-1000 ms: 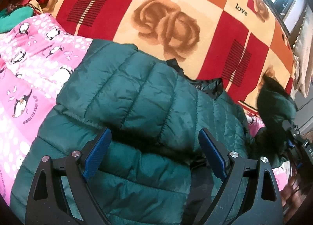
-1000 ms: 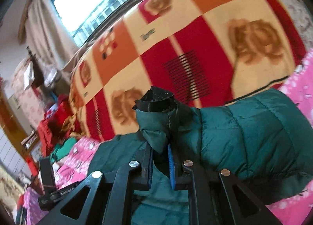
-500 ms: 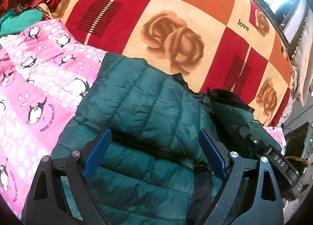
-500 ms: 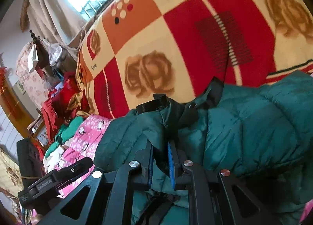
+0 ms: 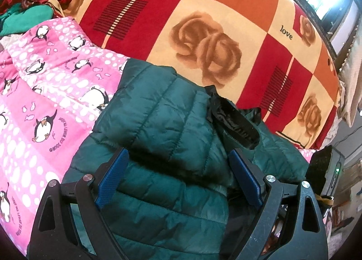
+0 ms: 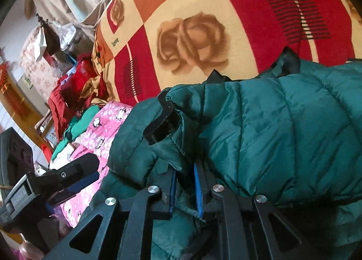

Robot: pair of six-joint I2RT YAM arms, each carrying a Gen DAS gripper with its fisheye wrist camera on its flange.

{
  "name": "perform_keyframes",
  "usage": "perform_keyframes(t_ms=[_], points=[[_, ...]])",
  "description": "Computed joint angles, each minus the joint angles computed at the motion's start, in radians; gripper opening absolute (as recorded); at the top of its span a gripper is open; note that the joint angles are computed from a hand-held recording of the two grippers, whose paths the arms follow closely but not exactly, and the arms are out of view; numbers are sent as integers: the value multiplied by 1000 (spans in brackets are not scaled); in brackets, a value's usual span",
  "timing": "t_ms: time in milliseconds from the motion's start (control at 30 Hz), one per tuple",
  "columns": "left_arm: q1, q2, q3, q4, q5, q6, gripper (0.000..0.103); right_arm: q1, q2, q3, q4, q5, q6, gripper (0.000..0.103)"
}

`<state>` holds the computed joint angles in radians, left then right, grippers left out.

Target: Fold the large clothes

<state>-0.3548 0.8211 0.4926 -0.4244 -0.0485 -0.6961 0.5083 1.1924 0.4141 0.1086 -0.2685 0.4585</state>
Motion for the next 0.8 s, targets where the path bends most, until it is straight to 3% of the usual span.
perform_keyframes(t_ms=[67,133,367,567,767,800], points=[[-4,-4,3,-4,1,2,91,-6,-51,4,-56,3,2,35],[-4,-5,7,-7,15,-4,91,-12,-123,14,-131,4,5,41],[-21,50,42,12,61,-30,91,-43,-396,92,-468,96,-25,41],[-131,227,123,84,0,-49,91,-230,-602,144,-695,112,-136,43],[-194,418,174,195,-57,-110,90,-695,-594,144,-740,-181,-301,44],[-196,437,181,202,-66,-111,78,-766,-566,140,-736,-224,-322,44]])
